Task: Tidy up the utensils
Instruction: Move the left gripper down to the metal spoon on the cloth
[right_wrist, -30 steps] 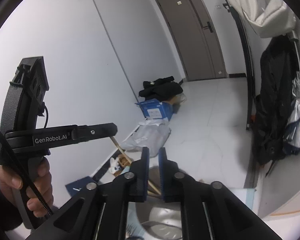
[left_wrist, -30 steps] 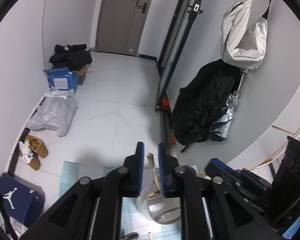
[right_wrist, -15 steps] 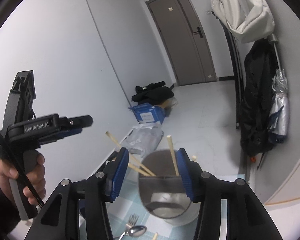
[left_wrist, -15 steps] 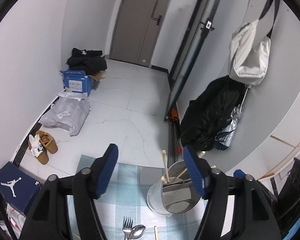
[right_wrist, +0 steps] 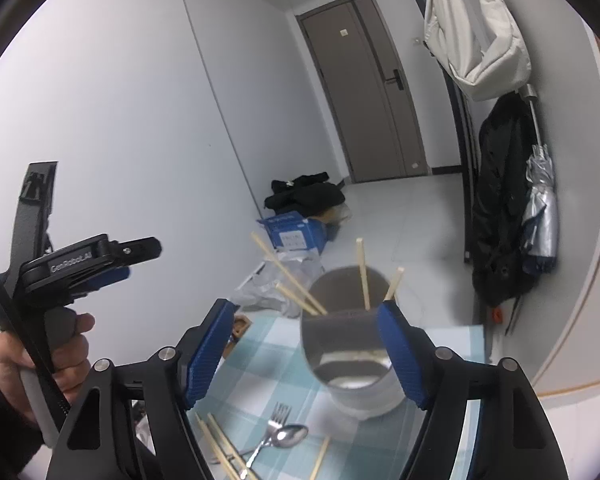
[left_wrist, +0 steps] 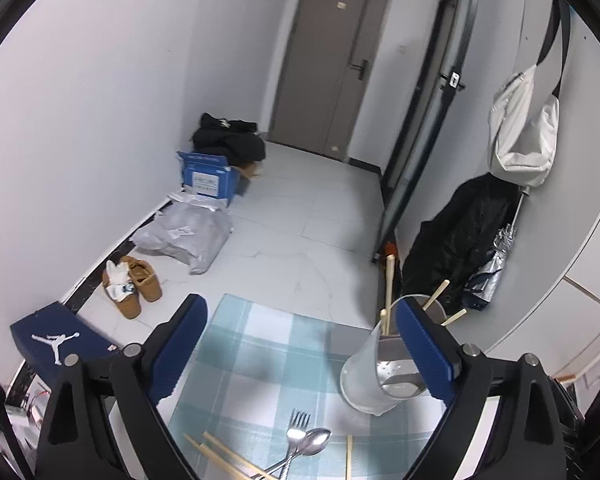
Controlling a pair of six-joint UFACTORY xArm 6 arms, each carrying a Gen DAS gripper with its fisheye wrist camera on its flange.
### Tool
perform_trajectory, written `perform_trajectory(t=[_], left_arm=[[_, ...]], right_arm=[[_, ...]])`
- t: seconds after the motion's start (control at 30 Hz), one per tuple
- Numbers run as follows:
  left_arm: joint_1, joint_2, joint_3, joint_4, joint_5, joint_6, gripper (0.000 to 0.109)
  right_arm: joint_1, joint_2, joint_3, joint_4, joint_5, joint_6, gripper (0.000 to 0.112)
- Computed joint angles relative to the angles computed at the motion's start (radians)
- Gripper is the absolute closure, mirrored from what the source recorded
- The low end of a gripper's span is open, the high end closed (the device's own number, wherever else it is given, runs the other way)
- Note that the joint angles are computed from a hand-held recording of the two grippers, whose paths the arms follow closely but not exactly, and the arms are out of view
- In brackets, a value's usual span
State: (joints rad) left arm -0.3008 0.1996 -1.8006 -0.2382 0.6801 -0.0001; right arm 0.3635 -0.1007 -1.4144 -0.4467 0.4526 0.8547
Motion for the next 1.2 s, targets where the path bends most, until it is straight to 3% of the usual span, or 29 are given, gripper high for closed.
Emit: perform_trajectory(t=[0.07,0.33,0.57,0.73,0.87,1.07,1.2], left_arm=[[0.005,-0.039,0.063,0.017,-0.043,-0.014,0.007],[0.009,-0.157,0.287,0.004,-0.200,0.069,0.007],[0.017,-0.202,0.415,-0.037,-0.223,0.127,0.007],[0.023,-0.190,0.439,-0.052,-0.178,0.166,0.007],[0.036,-0.164,0.419,-0.113,-0.086,0.229,0.007],[0.069,-0.091,0.331,-0.133,0.088,0.186,0.007],[0.092,-0.043,0.265,-0.131,0.158,0.117,0.007]], right_arm=[[0.017,-0.010,0.004,-0.019,0.020,0.018,0.037],[0.080,-0.054,0.056,-0.173,0.058,0.145,0.025],[0.116,-0.083,0.142,-0.185,0.077,0.185,0.025],[0.128,-0.077,0.180,-0.149,0.087,0.165,0.025],[0.126,-0.052,0.196,-0.069,0.094,0.121,0.025],[0.124,0.012,0.194,0.064,0.112,0.035,0.025],[0.121,0.078,0.144,0.193,0.133,-0.065,0.025]])
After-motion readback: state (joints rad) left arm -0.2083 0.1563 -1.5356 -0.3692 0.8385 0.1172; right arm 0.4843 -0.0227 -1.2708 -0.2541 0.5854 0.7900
